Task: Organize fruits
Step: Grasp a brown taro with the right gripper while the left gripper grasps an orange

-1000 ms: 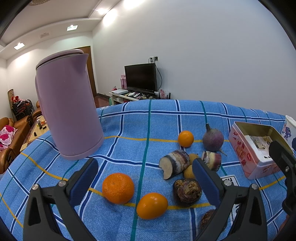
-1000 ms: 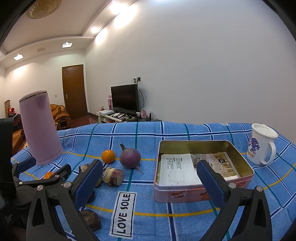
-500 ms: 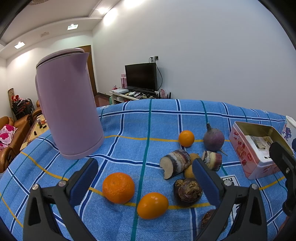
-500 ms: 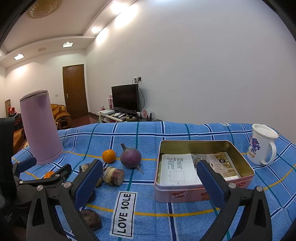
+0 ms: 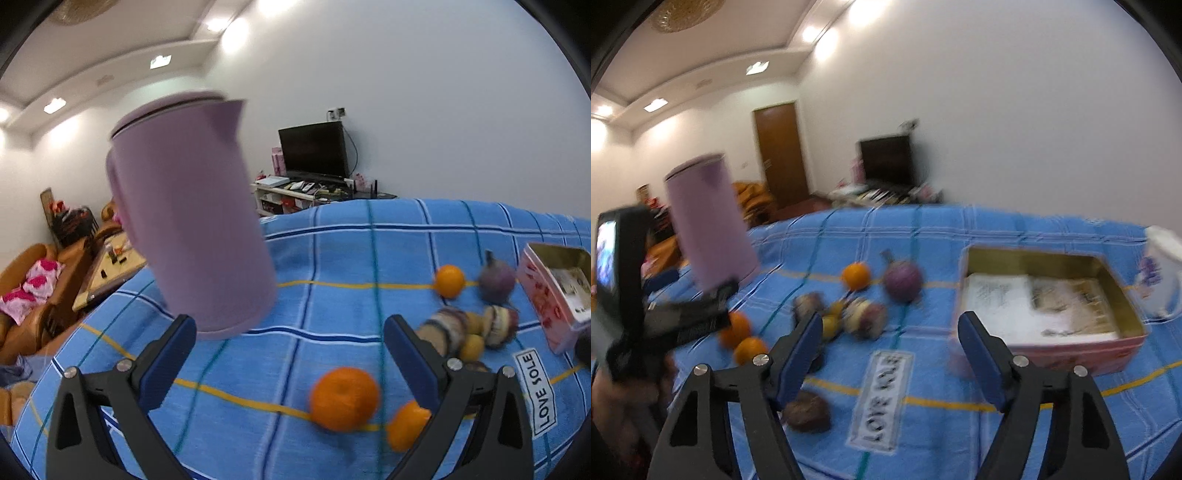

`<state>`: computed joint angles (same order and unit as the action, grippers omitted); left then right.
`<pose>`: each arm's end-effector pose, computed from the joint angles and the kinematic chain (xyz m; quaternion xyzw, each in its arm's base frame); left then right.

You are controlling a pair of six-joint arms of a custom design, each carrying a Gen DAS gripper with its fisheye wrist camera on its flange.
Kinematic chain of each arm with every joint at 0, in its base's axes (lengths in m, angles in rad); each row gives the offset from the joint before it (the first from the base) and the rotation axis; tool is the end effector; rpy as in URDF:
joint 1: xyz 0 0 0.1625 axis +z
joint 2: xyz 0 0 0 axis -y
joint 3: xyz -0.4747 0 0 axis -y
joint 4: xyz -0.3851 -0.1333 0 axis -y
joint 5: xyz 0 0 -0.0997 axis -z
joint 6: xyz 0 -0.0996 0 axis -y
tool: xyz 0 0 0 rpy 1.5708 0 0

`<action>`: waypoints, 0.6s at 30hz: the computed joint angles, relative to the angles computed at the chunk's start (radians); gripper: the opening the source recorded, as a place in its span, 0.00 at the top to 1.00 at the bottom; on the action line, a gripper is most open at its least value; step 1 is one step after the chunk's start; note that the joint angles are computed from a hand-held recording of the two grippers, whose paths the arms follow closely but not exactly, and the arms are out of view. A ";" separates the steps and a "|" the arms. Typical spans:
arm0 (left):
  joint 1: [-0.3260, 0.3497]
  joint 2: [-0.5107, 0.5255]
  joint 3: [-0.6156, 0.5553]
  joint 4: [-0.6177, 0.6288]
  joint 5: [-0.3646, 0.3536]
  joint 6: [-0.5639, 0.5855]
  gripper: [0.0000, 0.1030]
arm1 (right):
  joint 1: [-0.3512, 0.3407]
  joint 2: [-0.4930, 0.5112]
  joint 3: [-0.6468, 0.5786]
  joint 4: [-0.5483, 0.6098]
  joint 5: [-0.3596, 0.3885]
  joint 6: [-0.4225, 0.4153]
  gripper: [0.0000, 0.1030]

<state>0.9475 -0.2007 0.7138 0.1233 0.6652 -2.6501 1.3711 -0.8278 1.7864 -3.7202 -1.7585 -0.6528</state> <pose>-0.2898 -0.7657 -0.0486 0.2575 0.7856 -0.4298 0.3631 -0.0205 -0.6797 0.2532 0.1339 -0.8150 0.4763 0.3015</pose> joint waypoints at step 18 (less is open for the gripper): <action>0.051 0.105 -0.290 0.490 0.198 -0.169 0.00 | 0.022 0.018 -0.072 0.464 -0.106 -0.030 0.43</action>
<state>0.9981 -0.0958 0.4238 0.6130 0.8636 -2.8192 1.3934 -0.8100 1.7148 -3.2566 -1.8645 -0.6832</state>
